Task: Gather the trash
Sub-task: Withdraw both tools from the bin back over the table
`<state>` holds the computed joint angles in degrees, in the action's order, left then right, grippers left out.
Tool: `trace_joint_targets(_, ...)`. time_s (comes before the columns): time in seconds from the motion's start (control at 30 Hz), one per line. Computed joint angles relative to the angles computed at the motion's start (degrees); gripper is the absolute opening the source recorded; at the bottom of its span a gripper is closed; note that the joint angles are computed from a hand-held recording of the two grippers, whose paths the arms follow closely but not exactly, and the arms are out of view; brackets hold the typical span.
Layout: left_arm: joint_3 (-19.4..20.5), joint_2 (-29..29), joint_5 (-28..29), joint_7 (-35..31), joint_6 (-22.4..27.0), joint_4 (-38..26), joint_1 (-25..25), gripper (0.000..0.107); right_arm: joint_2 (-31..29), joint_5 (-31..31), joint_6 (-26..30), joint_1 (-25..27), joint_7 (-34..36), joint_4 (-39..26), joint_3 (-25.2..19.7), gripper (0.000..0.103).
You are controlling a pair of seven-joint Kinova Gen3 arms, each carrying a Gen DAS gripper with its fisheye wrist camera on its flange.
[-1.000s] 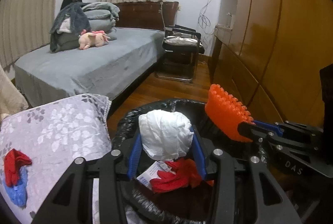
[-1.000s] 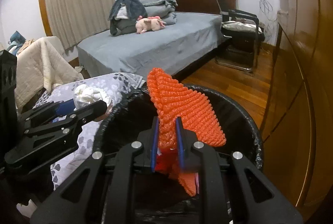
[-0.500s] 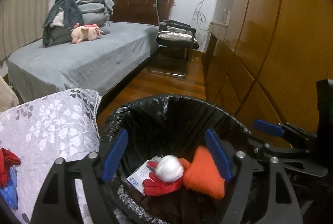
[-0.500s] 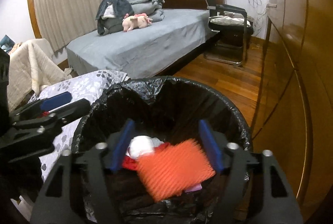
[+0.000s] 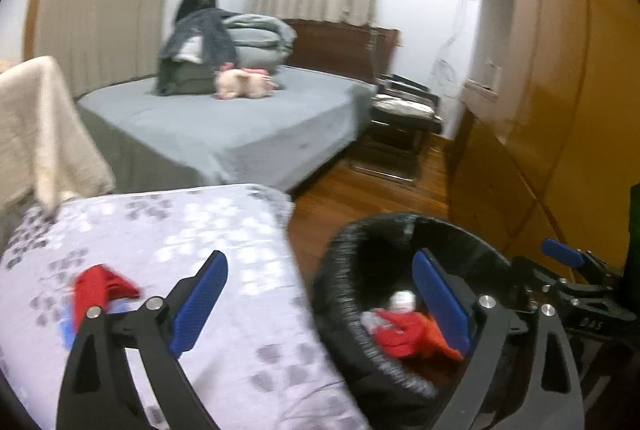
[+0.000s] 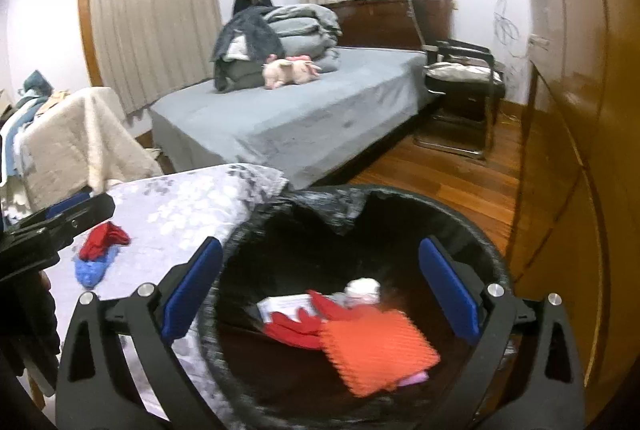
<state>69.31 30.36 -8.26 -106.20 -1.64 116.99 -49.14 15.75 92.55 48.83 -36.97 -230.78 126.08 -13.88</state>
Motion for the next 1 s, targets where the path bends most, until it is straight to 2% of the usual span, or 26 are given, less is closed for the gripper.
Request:
trace_joint_targets(0.23,-1.09,-3.16,-2.04,1.79,-2.51,2.82,-8.43,0.094,3.99,2.23,-3.76,-0.78,5.14,-7.55,0.14,0.096)
trace_joint_targets(0.43,-6.07,-5.17,-5.39,5.72,-3.84,3.47,-11.05,0.094,8.0,3.36,-7.21,-1.95,10.51,-14.15,0.84,0.096)
trace_joint_targets(0.8,-18.85,-5.13,-11.19,12.19,-6.56,2.02,-7.16,0.094,15.23,2.75,-12.43,-3.87,18.61,-25.27,3.95,0.096)
trace_joint_targets(1.0,-24.45,-3.06,-14.29,15.73,-6.73,-0.95,-4.42,0.094,20.87,-2.73,-17.04,-5.32,26.84,-34.28,6.82,0.096)
